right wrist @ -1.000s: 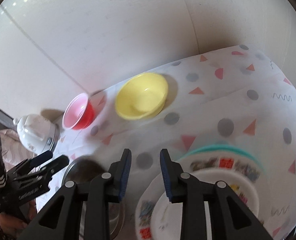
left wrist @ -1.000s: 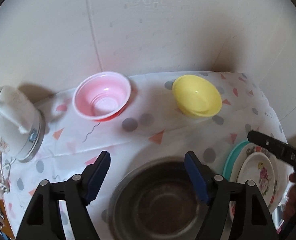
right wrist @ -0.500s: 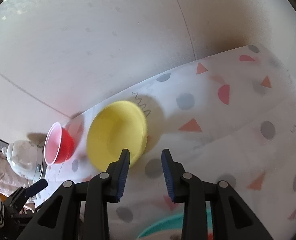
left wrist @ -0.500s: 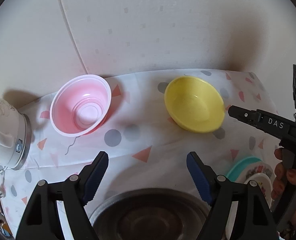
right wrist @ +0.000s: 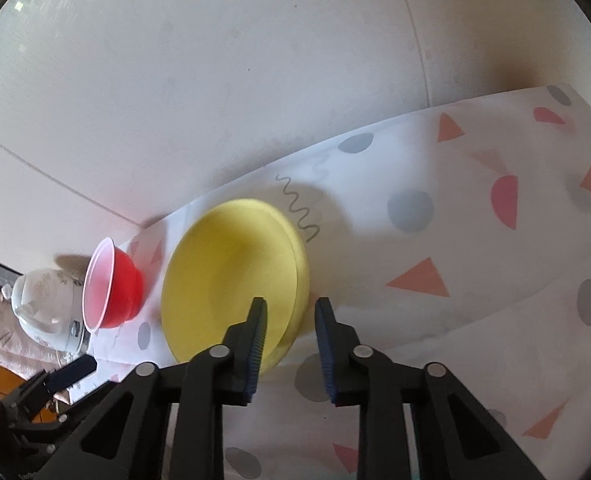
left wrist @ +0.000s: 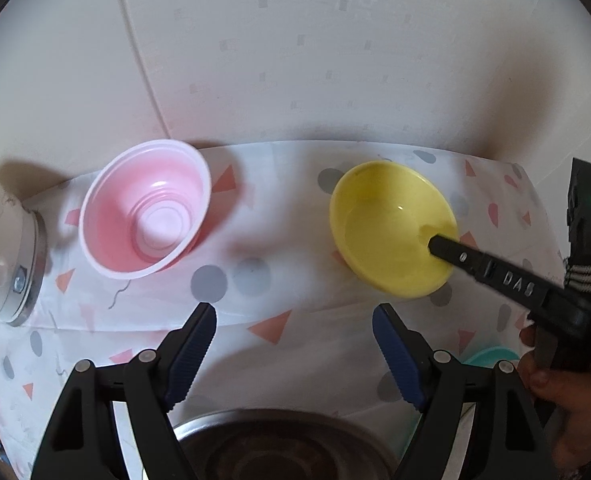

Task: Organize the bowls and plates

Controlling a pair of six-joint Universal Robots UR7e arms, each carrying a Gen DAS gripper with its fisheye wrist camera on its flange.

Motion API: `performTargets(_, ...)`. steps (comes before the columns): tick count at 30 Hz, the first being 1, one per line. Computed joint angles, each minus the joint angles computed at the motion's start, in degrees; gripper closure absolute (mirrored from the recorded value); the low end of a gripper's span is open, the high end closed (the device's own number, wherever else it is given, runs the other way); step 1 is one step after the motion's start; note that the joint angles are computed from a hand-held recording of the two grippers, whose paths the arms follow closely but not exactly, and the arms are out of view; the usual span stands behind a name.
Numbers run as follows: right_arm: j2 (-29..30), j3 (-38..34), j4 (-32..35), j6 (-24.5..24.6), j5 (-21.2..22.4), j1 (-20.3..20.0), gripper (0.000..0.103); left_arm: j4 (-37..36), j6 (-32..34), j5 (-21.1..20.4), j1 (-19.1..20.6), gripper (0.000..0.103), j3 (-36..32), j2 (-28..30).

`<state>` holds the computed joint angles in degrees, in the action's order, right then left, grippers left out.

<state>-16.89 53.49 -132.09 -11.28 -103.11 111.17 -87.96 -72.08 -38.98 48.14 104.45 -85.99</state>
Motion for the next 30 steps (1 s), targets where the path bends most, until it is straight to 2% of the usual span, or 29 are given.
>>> performTargets(3, -0.84, 1.28, 0.23, 0.9, 1.33, -0.35, 0.086, -2.23, 1.54, -0.24, 0.63, 0.022, -0.33, 0.77)
performTargets(10, -2.02, 2.73, 1.39, 0.02, 0.89, -0.38, 0.087, -8.51, 5.31, -0.01, 2.34, 0.022, -1.03, 2.8)
performTargets(13, -2.41, 3.42, 0.96, -0.66, 0.46, -0.31, 0.087, -11.36, 9.04, 0.52, 3.18, 0.022, -1.36, 4.22)
performTargets(20, -2.82, 4.76, 0.54, -0.44, -0.04, -0.6, 0.087, -13.26, 11.9, -0.95, 5.67, 0.026, -2.86, 6.46)
performTargets(23, -2.81, 5.02, 0.28, 0.02, 0.14, -0.72, 0.087, -14.64, 12.6, -2.18, 6.31, 0.035, -2.91, 6.71)
performTargets(28, -2.45, 4.7, 0.35, 0.69, 0.3, -0.81, 0.087, -16.07, 14.11, -3.28, 7.03, 0.063, -3.12, 7.37)
performTargets(30, -2.44, 4.68, 0.43, 0.83, 0.45, -0.86, 0.087, -15.6, 14.5, -2.9, 6.94, 0.066, -3.26, 7.53)
